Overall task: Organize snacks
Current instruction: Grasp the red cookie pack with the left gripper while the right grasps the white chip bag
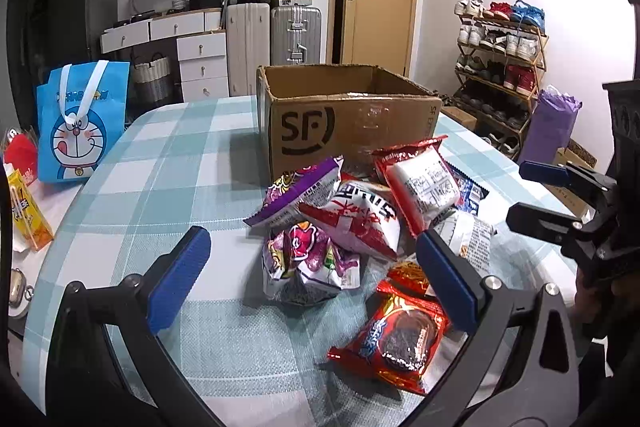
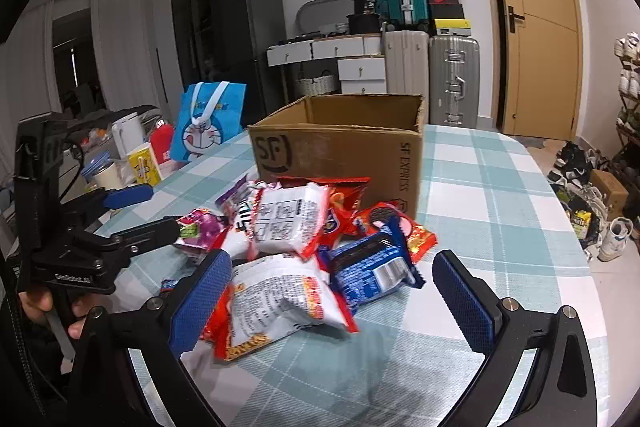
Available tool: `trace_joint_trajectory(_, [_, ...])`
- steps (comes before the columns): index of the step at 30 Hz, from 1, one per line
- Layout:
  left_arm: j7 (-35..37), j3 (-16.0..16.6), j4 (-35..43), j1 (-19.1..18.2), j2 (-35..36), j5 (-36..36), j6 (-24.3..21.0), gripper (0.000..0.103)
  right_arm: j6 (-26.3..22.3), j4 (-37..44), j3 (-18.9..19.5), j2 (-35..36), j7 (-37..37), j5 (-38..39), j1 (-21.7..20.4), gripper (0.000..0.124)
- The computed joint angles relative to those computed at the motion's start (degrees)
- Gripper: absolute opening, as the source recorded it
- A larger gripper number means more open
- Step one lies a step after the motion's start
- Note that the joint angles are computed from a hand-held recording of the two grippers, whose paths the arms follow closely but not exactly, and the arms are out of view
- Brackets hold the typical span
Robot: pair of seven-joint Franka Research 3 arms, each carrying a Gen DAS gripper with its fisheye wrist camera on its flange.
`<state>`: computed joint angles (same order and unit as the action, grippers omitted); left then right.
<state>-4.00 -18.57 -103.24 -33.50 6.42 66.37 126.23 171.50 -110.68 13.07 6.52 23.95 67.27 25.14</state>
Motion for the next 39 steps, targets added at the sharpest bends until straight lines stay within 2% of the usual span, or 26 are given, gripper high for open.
trace_joint_trajectory(4, [2.8, -0.2, -0.2, -0.1, -0.1, -1.0, 0.5, 0.102, -1.9, -0.8, -0.9, -0.2, 6.8, -9.3, 0.9, 0.103])
trace_joint_trajectory(11, [6.6, -0.1, -1.3, 1.0, -0.7, -5.1, 4.6, 0.102, -6.2, 0.2, -1.9, 1.5, 18.5, -25.0, 1.8, 0.101])
trace_joint_trajectory(19, [8.2, -0.1, -1.9, 1.4, -0.8, -6.9, 6.0, 0.102, -11.7, 3.7, -1.2, 4.8, 23.4, -30.9, 0.9, 0.084])
trace_joint_trajectory(22, [9.6, 0.0, -1.9, 1.7, -0.6, -8.4, 6.8, 0.102, -12.6, 4.6, -1.8, 5.7, 26.0, -34.9, 1.4, 0.082])
trace_joint_trajectory(30, [14.6, 0.1, -1.7, 2.3, 0.2, -13.1, 9.9, 0.102, -14.1, 5.1, -1.0, 6.0, 25.1, -35.7, 0.3, 0.071])
trace_joint_trajectory(32, [17.0, 0.0, -0.7, 2.0, 1.1, -14.1, 9.9, 0.102, -14.7, 4.6, -0.6, 5.4, 23.9, -34.3, -0.2, 0.064])
trace_joint_trajectory(36, [20.8, 0.2, 1.7, 1.0, 3.2, -16.1, 8.8, 0.102, -16.2, 3.5, -0.4, 4.0, 20.9, -30.3, -1.2, 0.062])
trace_joint_trajectory(39, [23.2, 0.6, 1.9, 1.1, 3.9, -18.9, 10.7, 0.102, -16.8, 2.0, -0.8, 2.6, 19.8, -28.3, -1.3, 0.059])
